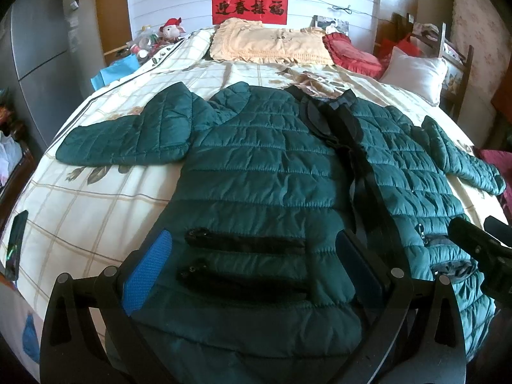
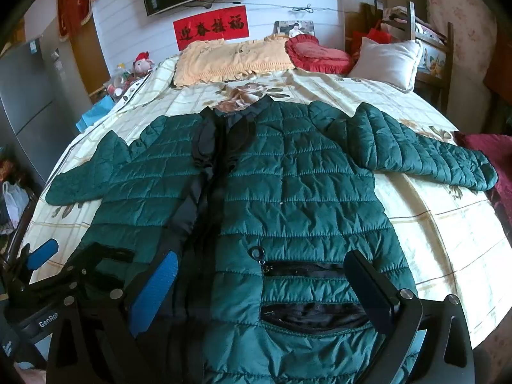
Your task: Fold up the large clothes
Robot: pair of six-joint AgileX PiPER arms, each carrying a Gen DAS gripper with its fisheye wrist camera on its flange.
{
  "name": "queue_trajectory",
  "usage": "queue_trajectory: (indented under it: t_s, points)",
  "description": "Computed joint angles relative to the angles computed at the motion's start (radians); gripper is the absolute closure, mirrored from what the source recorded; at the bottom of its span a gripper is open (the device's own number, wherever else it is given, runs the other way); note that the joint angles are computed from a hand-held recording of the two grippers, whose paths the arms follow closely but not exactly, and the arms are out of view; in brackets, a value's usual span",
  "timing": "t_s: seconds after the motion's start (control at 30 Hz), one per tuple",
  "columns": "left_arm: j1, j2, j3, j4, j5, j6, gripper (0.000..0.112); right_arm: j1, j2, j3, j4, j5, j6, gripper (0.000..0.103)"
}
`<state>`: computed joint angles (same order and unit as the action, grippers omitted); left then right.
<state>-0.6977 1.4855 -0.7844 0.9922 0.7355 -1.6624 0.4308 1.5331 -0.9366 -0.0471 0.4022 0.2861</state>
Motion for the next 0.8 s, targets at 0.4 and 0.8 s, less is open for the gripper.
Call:
queue_trajectory:
  t_s: [0.4, 0.8]
  points:
    - [0.004, 0.009, 0.004, 0.004, -0.01, -0.008, 0.01, 0.005, 0.013, 0.054, -0.066, -0.145, 0.058, 0.0]
    - [0.03, 0.021, 0.005, -0.003, -0.031, 0.007, 0.01, 0.004, 0.028, 0.04, 0.035, -0.16, -0.043, 0.0]
